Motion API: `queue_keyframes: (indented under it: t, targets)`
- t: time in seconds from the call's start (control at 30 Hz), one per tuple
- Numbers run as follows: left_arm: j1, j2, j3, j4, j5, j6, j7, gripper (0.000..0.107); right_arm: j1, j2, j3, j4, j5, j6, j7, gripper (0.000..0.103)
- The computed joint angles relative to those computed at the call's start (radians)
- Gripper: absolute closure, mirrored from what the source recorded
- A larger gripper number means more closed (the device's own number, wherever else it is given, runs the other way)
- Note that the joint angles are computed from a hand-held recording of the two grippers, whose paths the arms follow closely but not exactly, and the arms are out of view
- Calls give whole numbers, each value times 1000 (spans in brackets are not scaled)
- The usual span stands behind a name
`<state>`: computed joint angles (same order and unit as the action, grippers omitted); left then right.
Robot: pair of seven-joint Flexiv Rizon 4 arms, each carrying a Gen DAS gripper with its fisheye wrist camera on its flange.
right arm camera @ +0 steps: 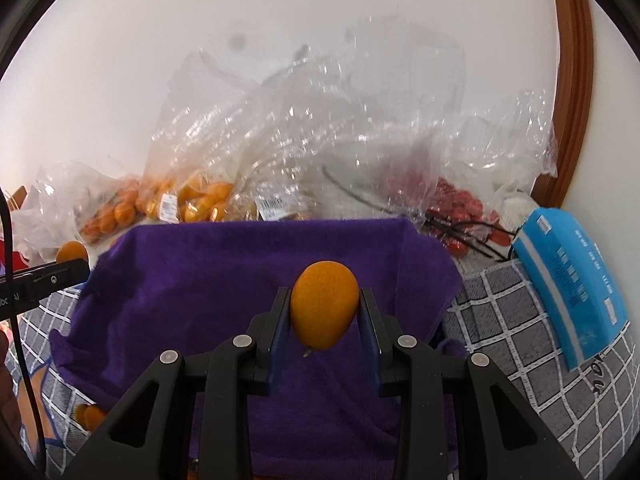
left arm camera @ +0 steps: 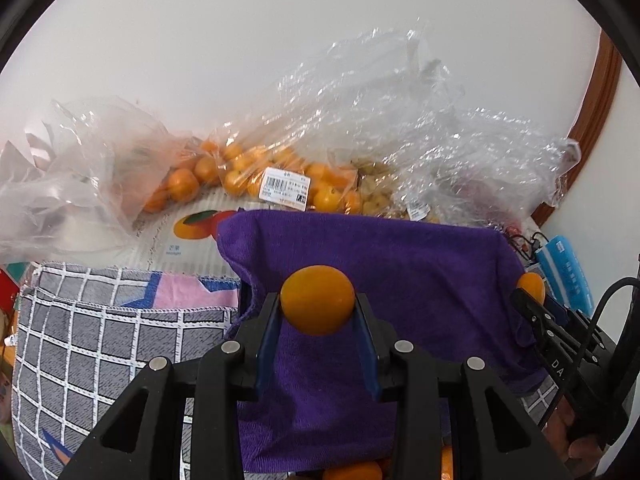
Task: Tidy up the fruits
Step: 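Lower the oval fruit onto the towel and open the right tool while the left tool releases its orange there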
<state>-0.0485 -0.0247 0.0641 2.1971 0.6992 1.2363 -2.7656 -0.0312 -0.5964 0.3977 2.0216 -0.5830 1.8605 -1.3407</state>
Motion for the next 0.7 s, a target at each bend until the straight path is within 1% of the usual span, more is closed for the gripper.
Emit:
queue_keyframes:
  t: [0.27,0.37,0.43,0.53,0.7]
  targets:
    - [-6,-70,22,-10,-52,42,52,73,14,-30,-1,-23,20,-54,-26,70]
    - [-17,-90,36,-9,-72,55,74,73,-1,-41,26,-35,33,-83,-45,70]
    - [-22,-103,45,-5,-93,67,93,73,-6,-47,39,-42,48,-102,-61,70]
    - [-31,-120,57,-1,-121,82,118,73,12,-47,31,-46,80,-117,-87,70]
    - [-49,-142,78,0,-153,97,150,73,21,-54,38,-59,127,-149,-129,70]
